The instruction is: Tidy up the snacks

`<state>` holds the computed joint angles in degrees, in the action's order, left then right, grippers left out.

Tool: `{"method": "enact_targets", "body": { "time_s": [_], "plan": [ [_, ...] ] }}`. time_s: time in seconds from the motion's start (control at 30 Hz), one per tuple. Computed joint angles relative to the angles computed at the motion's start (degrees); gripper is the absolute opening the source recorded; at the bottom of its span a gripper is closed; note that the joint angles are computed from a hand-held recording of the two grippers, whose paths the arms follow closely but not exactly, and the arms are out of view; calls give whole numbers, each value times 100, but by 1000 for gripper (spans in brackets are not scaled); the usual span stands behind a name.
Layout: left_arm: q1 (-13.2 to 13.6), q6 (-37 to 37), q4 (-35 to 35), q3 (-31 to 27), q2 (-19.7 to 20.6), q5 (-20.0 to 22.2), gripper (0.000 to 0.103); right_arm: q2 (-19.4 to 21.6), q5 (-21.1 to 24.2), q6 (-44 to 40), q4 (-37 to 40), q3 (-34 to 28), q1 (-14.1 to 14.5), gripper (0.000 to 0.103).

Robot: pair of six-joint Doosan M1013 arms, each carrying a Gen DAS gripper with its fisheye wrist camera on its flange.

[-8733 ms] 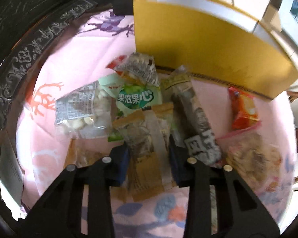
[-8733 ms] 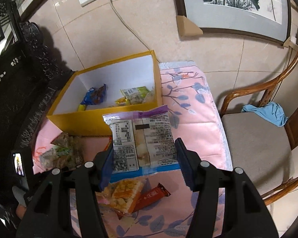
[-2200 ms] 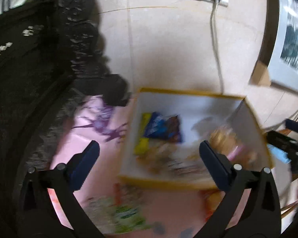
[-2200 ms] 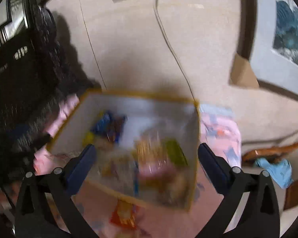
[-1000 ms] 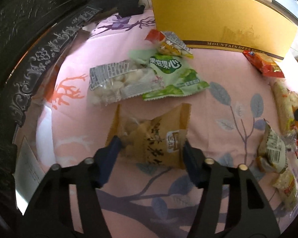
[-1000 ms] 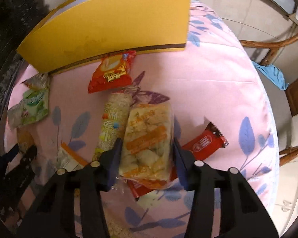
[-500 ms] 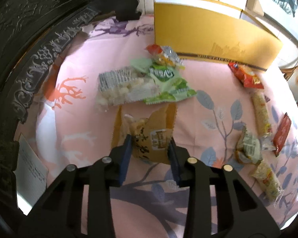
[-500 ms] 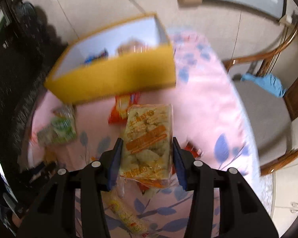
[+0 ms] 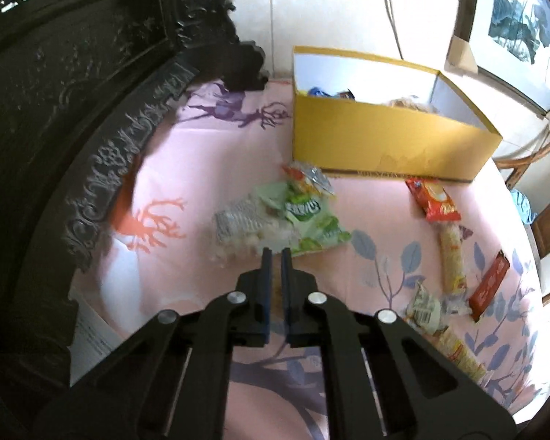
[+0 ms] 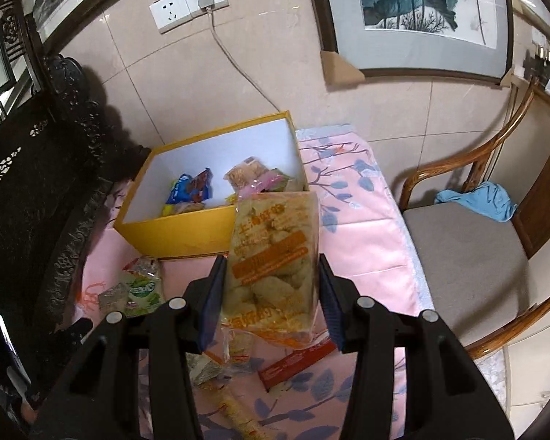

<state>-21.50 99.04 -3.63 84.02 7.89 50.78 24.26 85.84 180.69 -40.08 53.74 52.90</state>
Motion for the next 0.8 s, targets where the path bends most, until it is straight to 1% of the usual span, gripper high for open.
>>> {"method": "enact_targets", "body": {
  "time_s": [0.07, 0.17, 0.2, 0.23, 0.27, 0.3, 0.33, 0.37, 0.4, 0.47, 0.5, 0.53, 0.57, 0.6, 0.63, 0.73, 0.8],
  "plan": [
    [45, 63, -73, -18, -16, 0, 3, 12, -45, -15, -7, -11, 12, 48],
    [87, 27, 12, -18, -19, 36, 3, 0, -147, -37, -5, 6, 24, 48],
    [94, 49, 22, -37, 6, 128, 5, 8, -153, -57, -12, -3, 24, 48],
    [88, 57, 45, -38, 24, 209, 20, 0, -185, -54, -4, 8, 20, 48],
    [77, 294, -104, 21, 12, 253, 29, -5, -212, -42, -1, 20, 19, 48],
    [56, 438, -157, 107, -27, 173, 45, -16, -247, -10, 16, 35, 17, 48],
    [-44, 574, -36, 268, -96, -9, 61, -49, -342, 59, 55, 78, 12, 48],
    [-157, 644, 125, 359, -106, -45, 64, -87, -462, 122, 63, 131, 9, 48],
    [-197, 716, 121, 386, -87, -5, 64, -84, -472, 113, 28, 116, 17, 48],
    [-289, 604, 133, 413, 27, 91, 65, -32, -377, 3, -66, 11, 43, 48],
    [-319, 420, 218, 394, 106, 160, 73, -27, -387, -25, -93, -9, 52, 48],
    [-347, 205, 322, 352, 201, 266, 87, -34, -427, -32, -101, -12, 55, 48],
    [-362, -33, 465, 338, 298, 328, 91, -33, -426, -36, -100, -26, 58, 48],
    [-369, -182, 564, 370, 330, 251, 92, -31, -414, -47, -90, -41, 58, 48],
    [-351, -147, 519, 385, 350, 221, 96, -30, -403, -60, -85, -54, 57, 48],
    [-342, 22, 415, 460, 350, 115, 100, -30, -360, -85, -111, -72, 57, 48],
    [-387, 139, 501, 558, 330, -57, 100, -31, -382, -58, -110, -66, 50, 48]
  ]
}}
